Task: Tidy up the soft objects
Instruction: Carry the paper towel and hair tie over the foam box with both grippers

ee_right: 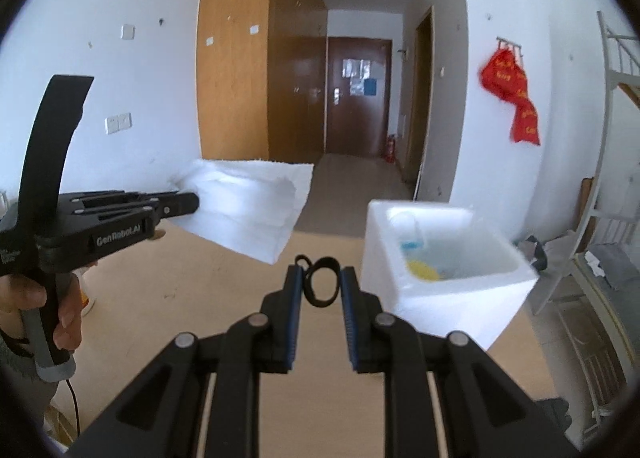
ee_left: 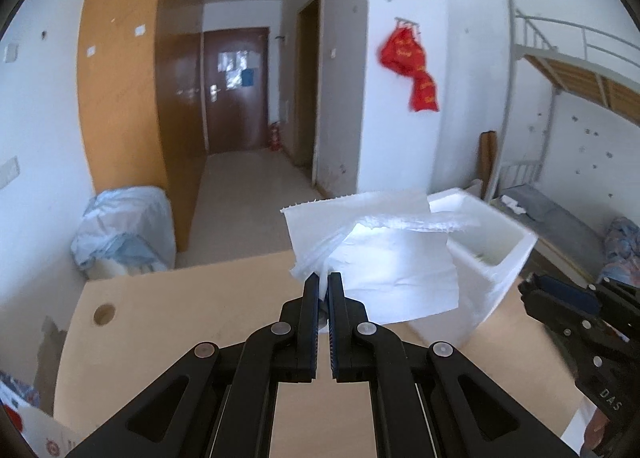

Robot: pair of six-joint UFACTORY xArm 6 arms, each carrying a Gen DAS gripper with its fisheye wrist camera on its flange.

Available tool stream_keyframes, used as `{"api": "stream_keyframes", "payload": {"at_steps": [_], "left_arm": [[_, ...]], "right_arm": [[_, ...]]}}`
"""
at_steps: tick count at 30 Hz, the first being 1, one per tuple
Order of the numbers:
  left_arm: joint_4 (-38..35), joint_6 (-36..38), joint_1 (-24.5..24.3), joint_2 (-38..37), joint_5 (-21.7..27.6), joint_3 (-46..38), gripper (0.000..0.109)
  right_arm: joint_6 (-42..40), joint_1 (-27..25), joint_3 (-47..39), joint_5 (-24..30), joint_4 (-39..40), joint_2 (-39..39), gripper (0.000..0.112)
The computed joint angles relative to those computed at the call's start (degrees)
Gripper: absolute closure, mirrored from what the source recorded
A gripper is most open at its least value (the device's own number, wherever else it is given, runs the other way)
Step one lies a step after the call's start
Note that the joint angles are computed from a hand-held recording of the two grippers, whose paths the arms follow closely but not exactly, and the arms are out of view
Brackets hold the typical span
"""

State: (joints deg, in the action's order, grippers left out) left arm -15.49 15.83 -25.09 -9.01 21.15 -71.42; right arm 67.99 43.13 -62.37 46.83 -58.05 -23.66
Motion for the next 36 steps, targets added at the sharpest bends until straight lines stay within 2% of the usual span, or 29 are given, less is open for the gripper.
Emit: {"api": "stream_keyframes", "payload": {"at_steps": [4, 7, 10, 18, 23, 36], "left_arm": [[-1.16, 1.80, -2.00, 1.60, 0.18, -3.47, 0.104], [-1.63, 2.16, -3.28, 3.31, 0.48, -6.17, 0.104], [-5.26, 4.85, -4.47, 5.79, 1.99, -9.65, 0.104], [-4.43, 2.46, -7.02, 14.95, 5.11, -20.04, 0.104], [-4.48, 1.90, -6.82, 17.70, 5.87, -22.62, 0.104], [-3.90, 1.02, -6.55, 20.87, 7.46, -25.96, 0.104]], "right_arm": [[0.71, -1.32, 0.00, 1.76, -2.06, -1.37, 0.089], [0.56, -4.28, 0.13, 1.40, -2.09, -2.33, 0.089], [1.15, -5.87, 0.69, 1.46, -2.10, -3.01, 0.089], [-0.80, -14.16, 1.43, -4.07, 2.91, -2.10, 0.089], [-4.73, -18.74, 1.60, -8.52, 8.14, -0.36, 0.089], [-7.68, -21.83, 2.18, -11.48, 13.26, 1.38, 0.089]]}}
